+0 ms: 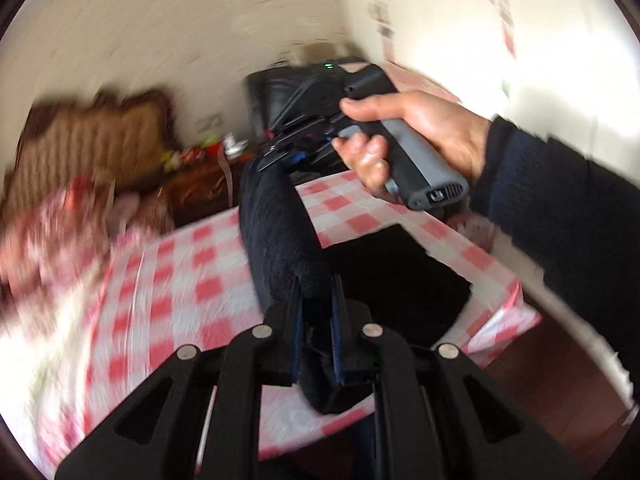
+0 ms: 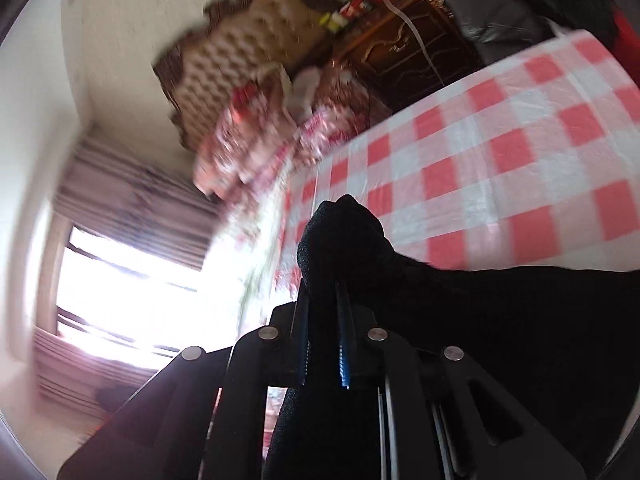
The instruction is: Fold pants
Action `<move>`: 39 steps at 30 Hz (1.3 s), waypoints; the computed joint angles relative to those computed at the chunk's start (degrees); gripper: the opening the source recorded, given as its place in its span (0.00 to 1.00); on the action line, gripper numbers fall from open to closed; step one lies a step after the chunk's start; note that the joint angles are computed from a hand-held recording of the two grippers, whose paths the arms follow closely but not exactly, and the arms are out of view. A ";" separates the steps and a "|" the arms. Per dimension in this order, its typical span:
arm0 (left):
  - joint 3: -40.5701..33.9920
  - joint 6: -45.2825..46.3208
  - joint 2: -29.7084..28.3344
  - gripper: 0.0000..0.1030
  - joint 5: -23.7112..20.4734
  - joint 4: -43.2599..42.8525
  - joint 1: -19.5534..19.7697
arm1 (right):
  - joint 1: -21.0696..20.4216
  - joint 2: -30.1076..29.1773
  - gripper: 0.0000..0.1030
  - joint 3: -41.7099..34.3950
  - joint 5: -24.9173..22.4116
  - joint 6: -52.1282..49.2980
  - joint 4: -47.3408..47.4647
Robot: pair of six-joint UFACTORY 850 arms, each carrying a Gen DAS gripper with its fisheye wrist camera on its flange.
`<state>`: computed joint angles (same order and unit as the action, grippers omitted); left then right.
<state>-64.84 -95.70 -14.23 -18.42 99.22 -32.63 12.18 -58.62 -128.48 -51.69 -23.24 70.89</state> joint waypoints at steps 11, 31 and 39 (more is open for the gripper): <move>-18.57 26.61 -26.33 0.11 -15.89 -9.58 -13.56 | -10.65 -4.19 0.15 11.13 -7.43 -15.30 7.42; -0.13 -9.99 -18.79 0.76 -22.22 34.64 -13.37 | -8.42 19.31 0.21 38.63 24.32 -28.70 5.90; 8.29 -8.82 -17.33 0.80 -31.07 30.39 -9.60 | -4.73 33.40 0.71 62.79 29.48 -40.17 16.97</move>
<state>-56.55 -104.52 -31.55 -49.48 129.61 -42.23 7.46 -25.22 -65.69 -22.21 -63.41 87.86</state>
